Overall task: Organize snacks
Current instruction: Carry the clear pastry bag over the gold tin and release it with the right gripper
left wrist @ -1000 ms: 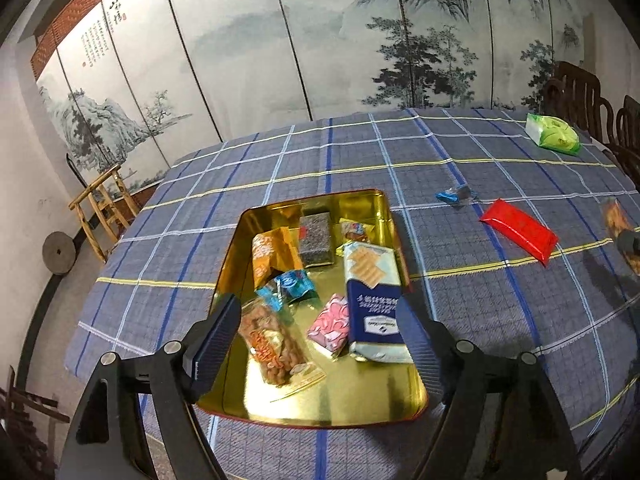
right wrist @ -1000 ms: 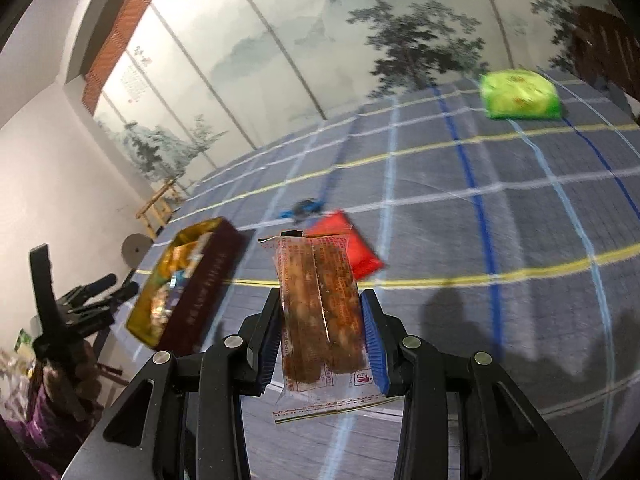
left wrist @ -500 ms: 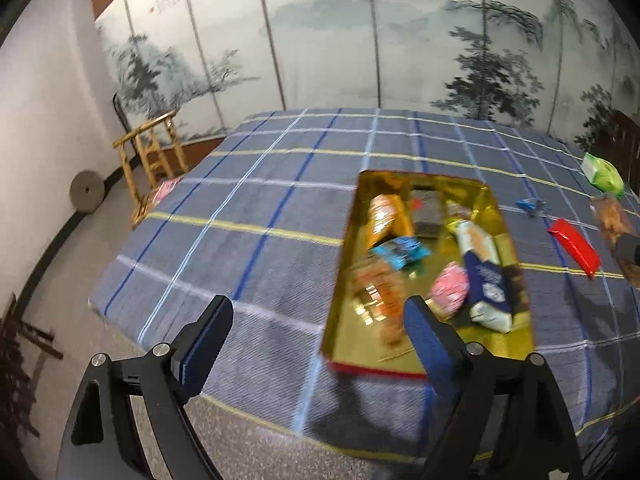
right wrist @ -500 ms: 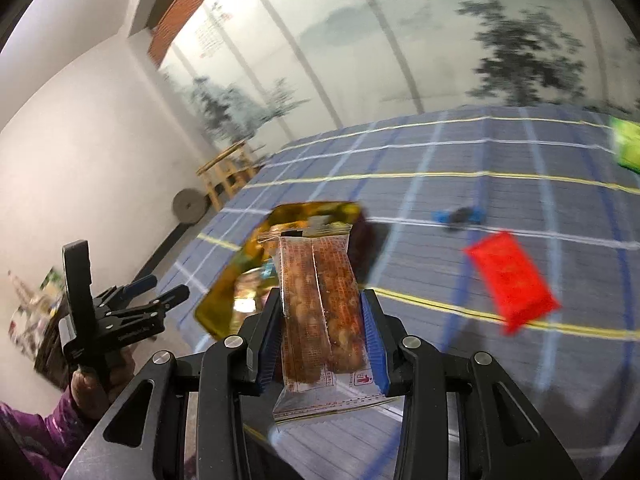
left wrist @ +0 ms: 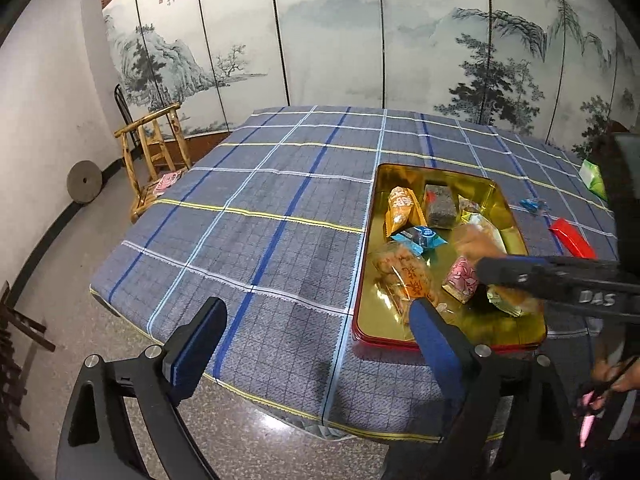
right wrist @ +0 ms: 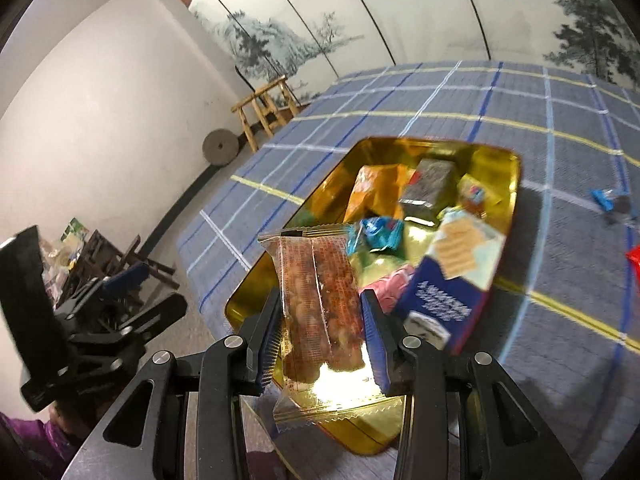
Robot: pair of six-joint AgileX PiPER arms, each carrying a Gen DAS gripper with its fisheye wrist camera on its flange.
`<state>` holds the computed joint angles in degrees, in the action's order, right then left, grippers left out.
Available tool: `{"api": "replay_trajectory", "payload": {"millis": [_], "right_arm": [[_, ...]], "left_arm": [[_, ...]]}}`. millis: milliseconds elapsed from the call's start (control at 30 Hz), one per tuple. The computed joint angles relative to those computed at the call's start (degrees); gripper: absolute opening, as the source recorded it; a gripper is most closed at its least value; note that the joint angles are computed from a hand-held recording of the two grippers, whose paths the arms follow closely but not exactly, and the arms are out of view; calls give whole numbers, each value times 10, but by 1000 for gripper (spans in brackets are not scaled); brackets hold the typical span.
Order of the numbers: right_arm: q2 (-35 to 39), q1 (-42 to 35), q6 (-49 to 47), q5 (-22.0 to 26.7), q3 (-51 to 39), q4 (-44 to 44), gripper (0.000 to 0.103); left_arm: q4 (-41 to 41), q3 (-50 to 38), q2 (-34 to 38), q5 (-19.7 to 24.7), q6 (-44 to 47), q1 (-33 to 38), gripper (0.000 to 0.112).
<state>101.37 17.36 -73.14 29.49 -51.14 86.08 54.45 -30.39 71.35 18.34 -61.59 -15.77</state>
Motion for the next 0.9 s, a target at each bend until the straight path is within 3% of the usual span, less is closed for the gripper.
{"api": "replay_trajectory", "payload": {"millis": [300, 500, 900], "right_arm": [[33, 37, 46, -38, -32, -44, 39], [44, 50, 72, -56, -43, -71, 39], [48, 66, 91, -87, -50, -99, 40]], "left_arm": [[-27, 7, 7, -24, 41, 8, 90], [31, 12, 1, -13, -12, -5, 90], [54, 15, 1, -8, -34, -13, 95]]}}
